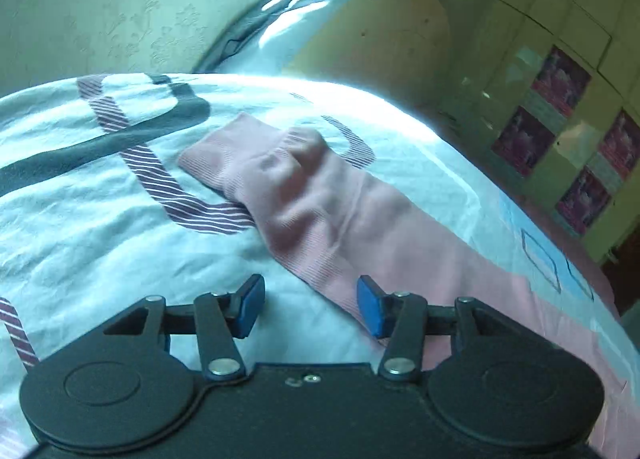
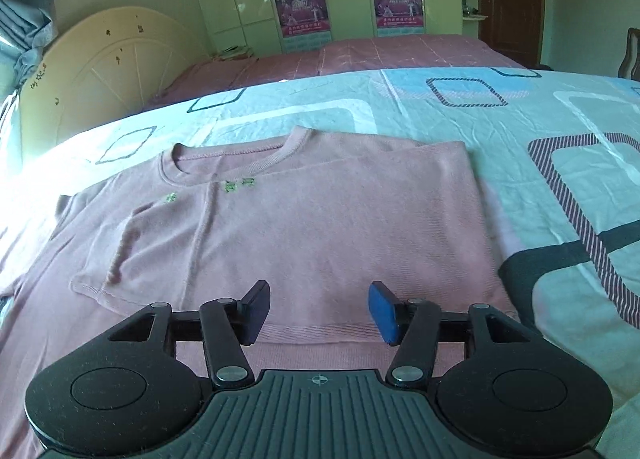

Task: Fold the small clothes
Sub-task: 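Grasp the other sleeve cuff with the left tool and fold it across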

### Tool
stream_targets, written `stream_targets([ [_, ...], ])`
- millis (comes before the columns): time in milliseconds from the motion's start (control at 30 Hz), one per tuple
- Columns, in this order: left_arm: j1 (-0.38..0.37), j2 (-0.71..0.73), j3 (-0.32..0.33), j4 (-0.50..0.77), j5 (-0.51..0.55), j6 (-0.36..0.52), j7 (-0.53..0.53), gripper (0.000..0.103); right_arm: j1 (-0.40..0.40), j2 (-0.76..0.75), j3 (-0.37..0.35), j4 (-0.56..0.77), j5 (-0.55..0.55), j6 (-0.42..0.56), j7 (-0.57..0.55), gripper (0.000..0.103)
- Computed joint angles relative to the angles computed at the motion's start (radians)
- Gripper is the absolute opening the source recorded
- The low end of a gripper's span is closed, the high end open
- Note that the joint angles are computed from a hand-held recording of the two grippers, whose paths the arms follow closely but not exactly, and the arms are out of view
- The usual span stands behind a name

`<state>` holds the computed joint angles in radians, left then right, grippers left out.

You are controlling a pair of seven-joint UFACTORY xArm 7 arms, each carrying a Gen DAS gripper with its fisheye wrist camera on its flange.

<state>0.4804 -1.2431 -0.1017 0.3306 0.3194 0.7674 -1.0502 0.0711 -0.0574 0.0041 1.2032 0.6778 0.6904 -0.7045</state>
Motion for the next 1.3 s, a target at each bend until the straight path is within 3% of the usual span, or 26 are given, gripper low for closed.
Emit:
stream_targets([
  [133,0.085,-0.015,0.168,-0.087,-0.037,-0.203,-0.011,0.042,0.026,-0.009,0.026,0.002,-0.038,-0.031,0.049,0.054],
  [200,0.127,0.025,0.221,-0.109,-0.065,-0.313,-0.001,0.040,0.040,-0.013,0.035,0.002,-0.068,-0.047,0.072,0.054],
  [333,0.101,0.094,0.386,-0.154,-0.173,-0.539,0.048,0.040,0.057,-0.007,0.041,0.014,-0.116,-0.053,0.112,0.054],
  [367,0.063,0.107,0.445,-0.157,-0.207,-0.580,0.072,0.035,0.060,-0.004,0.042,0.016,-0.123,-0.057,0.114,0.054],
  [400,0.036,0.107,0.485,-0.158,-0.234,-0.600,0.088,0.011,0.063,-0.002,0.043,0.019,-0.130,-0.059,0.117,0.054],
  [433,0.036,0.105,0.500,-0.166,-0.264,-0.634,0.107,0.010,0.065,0.001,0.043,0.023,-0.137,-0.060,0.122,0.054],
  [533,0.166,0.095,0.384,-0.166,-0.237,-0.660,0.122,0.005,0.068,0.006,0.044,0.028,-0.138,-0.071,0.125,0.054],
  [600,0.229,0.109,0.316,-0.121,-0.212,-0.518,0.169,0.005,0.068,0.008,0.042,0.029,-0.136,-0.072,0.127,0.054],
  [667,0.241,0.129,0.292,-0.103,-0.206,-0.428,0.223,0.006,0.065,0.015,0.040,0.032,-0.140,-0.067,0.130,0.054],
  [733,0.242,0.090,0.297,-0.140,-0.244,-0.461,0.232,0.009,0.058,0.020,0.035,0.036,-0.128,-0.058,0.133,0.054],
  [800,0.242,0.050,0.306,-0.184,-0.300,-0.520,0.216,0.019,0.050,0.021,0.030,0.039,-0.111,-0.046,0.134,0.054],
  [933,0.258,0.070,0.290,-0.176,-0.353,-0.508,0.240,0.015,0.035,0.016,0.023,0.034,-0.097,-0.043,0.114,0.054],
  [967,0.270,0.091,0.271,-0.155,-0.353,-0.481,0.246,0.006,0.031,0.014,0.020,0.033,-0.093,-0.040,0.116,0.054],
  [1067,0.309,0.082,0.176,-0.118,-0.318,-0.441,0.242,0.005,0.018,0.006,0.010,0.026,-0.078,-0.039,0.104,0.054],
  [1200,0.257,0.096,0.080,-0.056,-0.263,-0.445,0.235,0.005,0.002,0.000,-0.004,0.018,-0.052,-0.035,0.083,0.054],
  [1300,0.156,0.157,-0.002,0.017,-0.232,-0.453,0.233,0.005,-0.013,-0.002,-0.015,0.012,-0.030,-0.030,0.072,0.054],
])
